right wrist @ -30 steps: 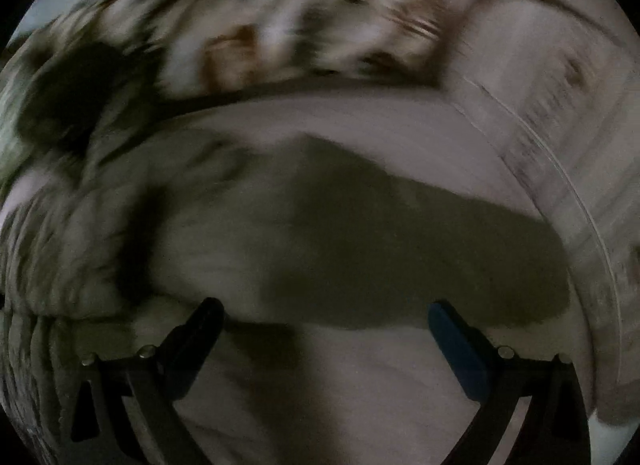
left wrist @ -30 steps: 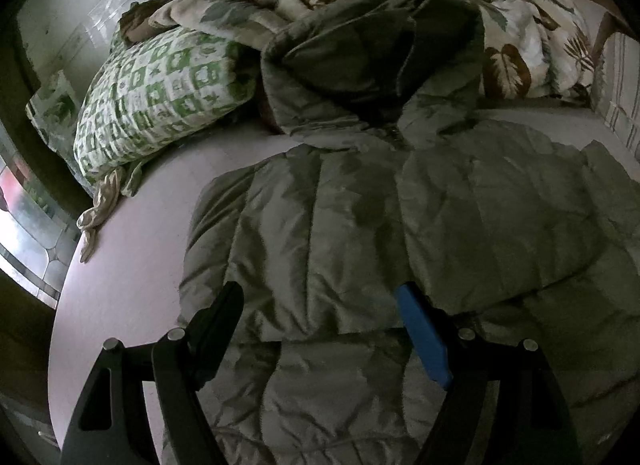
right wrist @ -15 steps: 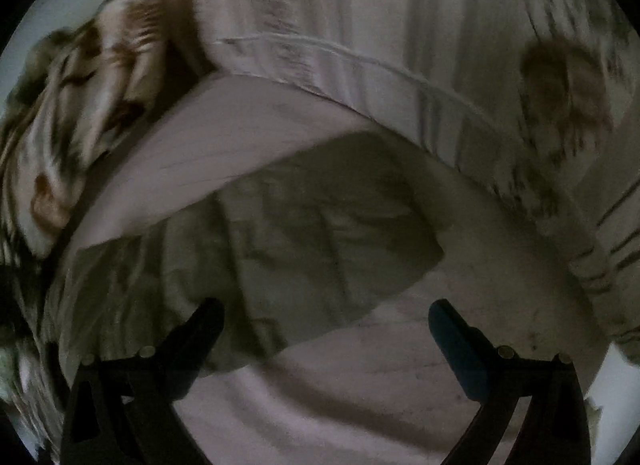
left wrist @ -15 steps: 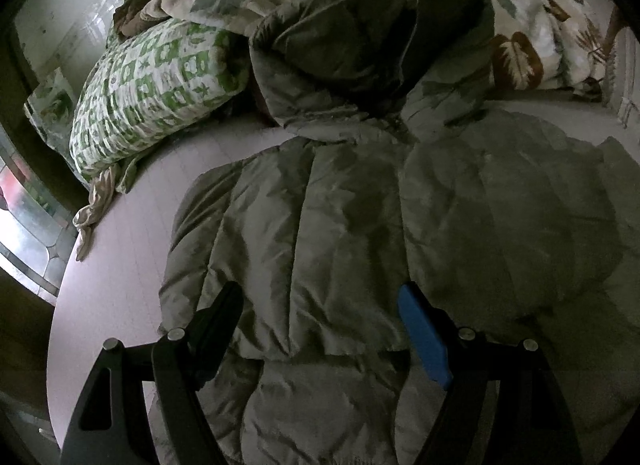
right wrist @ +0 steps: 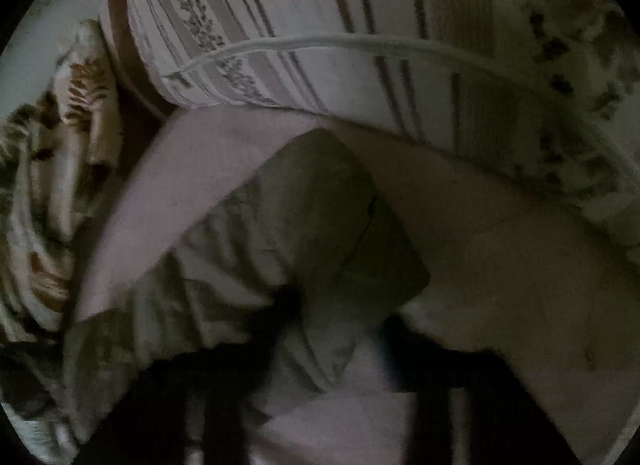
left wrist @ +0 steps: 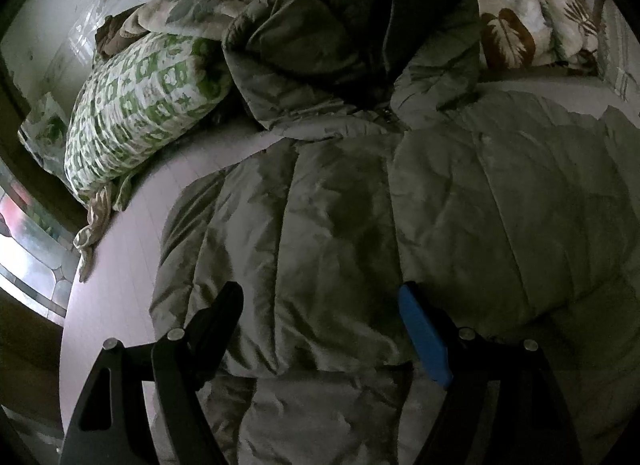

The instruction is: Fold large clothes

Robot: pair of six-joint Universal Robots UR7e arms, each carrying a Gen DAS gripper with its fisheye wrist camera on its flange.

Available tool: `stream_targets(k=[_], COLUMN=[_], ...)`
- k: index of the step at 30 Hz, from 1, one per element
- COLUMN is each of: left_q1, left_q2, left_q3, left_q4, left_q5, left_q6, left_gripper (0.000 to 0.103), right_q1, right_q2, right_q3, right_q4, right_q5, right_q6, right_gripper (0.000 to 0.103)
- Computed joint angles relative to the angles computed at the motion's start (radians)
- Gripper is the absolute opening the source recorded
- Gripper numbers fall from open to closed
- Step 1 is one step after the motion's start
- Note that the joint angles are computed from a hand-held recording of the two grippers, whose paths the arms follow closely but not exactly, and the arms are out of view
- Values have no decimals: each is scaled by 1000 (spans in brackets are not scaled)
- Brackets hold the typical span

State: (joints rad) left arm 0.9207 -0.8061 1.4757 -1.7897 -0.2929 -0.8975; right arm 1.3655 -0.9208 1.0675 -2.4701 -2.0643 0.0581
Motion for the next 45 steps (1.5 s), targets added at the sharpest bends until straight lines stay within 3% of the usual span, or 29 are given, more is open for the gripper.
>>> stream_targets(k=[4,9,12,16,21,31,35,40,43,44,45], left_q1=[-7,-20,-28,-35,-41,-25,-12,2,5,6,7], left_q2=[-18,-63,-94,-146,-228,-374,-421,-440,-435,-432,-426], left_q3=[8,45,64,91,131,221,278,293,291,290,285], left_q4=[56,55,77,102,160,236,150,125,93,77,57], left_q5=[5,-27,-33,-43,-44,-49,-52,-61,-58,-59,-63], left_q6=[-40,-51,-71,-104,-174,-296,-271,-263,-237,-226,-209], left_gripper=[80,80,80,80,80,80,80,80,80,80,80], right_q1=[42,141,207,304,415,573,600,598,593,591,589], right_q2=[2,15,15,10,7,154,221,318,316,307,301], right_q3=[15,21,33,77,165,238,264,253,282,290,288], right_q4=[-86,-187,-217,-218,-193,-122,-69,-9,-37,-38,-29], right_q5=[-49,-119,-108,-60,-4,136,179,141,115,115,115], right_q6=[-130,-389,-503,-564,-581,-535,-494,-442,-466,-474,-478], right_gripper=[21,19,18,17,17,17,17,19,22,24,33])
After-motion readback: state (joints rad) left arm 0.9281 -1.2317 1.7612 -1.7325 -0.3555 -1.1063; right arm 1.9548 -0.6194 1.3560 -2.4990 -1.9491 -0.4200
